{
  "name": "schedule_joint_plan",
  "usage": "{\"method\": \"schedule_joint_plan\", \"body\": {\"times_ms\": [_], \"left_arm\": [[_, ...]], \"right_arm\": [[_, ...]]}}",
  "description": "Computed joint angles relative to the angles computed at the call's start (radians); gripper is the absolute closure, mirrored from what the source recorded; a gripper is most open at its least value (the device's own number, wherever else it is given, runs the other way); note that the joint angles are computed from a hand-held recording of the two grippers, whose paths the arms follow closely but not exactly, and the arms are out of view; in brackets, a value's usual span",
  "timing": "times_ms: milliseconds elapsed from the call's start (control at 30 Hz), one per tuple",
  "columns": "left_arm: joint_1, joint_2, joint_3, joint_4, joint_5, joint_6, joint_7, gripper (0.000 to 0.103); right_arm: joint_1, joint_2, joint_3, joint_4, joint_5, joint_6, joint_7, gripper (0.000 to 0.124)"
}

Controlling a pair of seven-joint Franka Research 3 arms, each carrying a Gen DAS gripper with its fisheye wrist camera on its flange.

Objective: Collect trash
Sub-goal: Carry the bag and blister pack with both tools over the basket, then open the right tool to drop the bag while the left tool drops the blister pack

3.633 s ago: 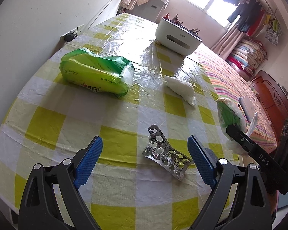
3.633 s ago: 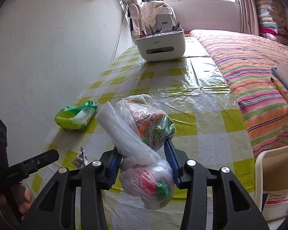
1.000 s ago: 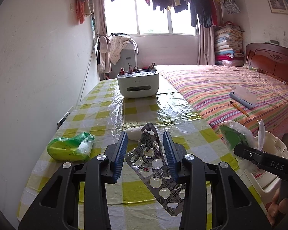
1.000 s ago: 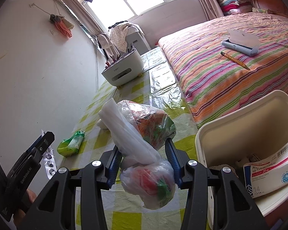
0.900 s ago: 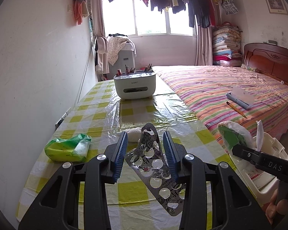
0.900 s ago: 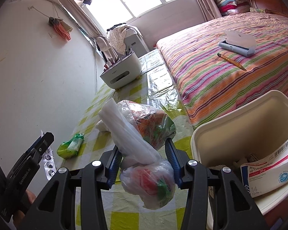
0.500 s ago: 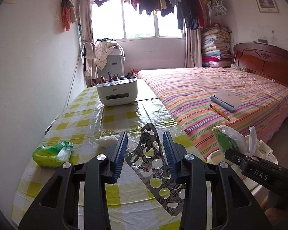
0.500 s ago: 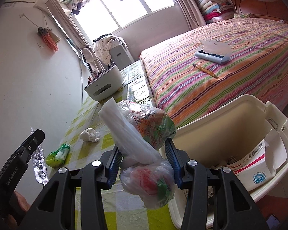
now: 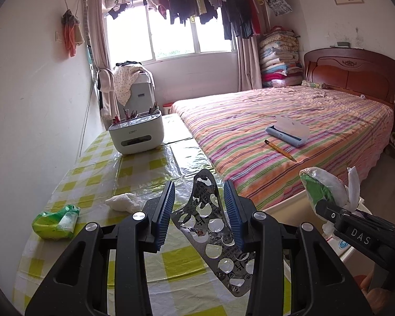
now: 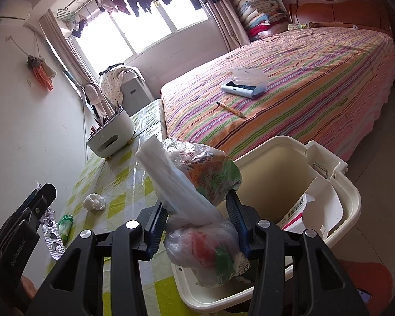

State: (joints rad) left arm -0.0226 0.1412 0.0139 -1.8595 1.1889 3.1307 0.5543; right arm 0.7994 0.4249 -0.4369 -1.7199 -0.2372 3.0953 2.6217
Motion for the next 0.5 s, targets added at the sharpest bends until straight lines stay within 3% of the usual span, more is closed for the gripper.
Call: {"method": "schedule_joint_plan", "body": {"times_ms": [167,233,367,500], "left_arm": [[-0.015,0.005,0.002,0.011,0.072,-0.005,-0.054,0.065],[-0.016,0.007,0.000,0.014,0.088,-0.008,-0.063,0.065],[-0.011,0.007,-0.011,0.013,0.083,-0.007,-0.056,0.065],[-0.018,0.009,-0.012,0.018,0.099,-0.006,-0.074,0.065]], "right_arm": [[-0.026,-0.011,0.026,-0.015,0.023,-0.001,0.005,0.076],[-0.029,-0.013,0.029,-0.020,0.030,0.008,0.001,0.066],[0.037,-0.010,-0.050,-0.032,0.009,0.029,0.049,0.064],[0.187,0.001,-0.231,-0.079,0.026,0.087,0.132,0.064]]}}
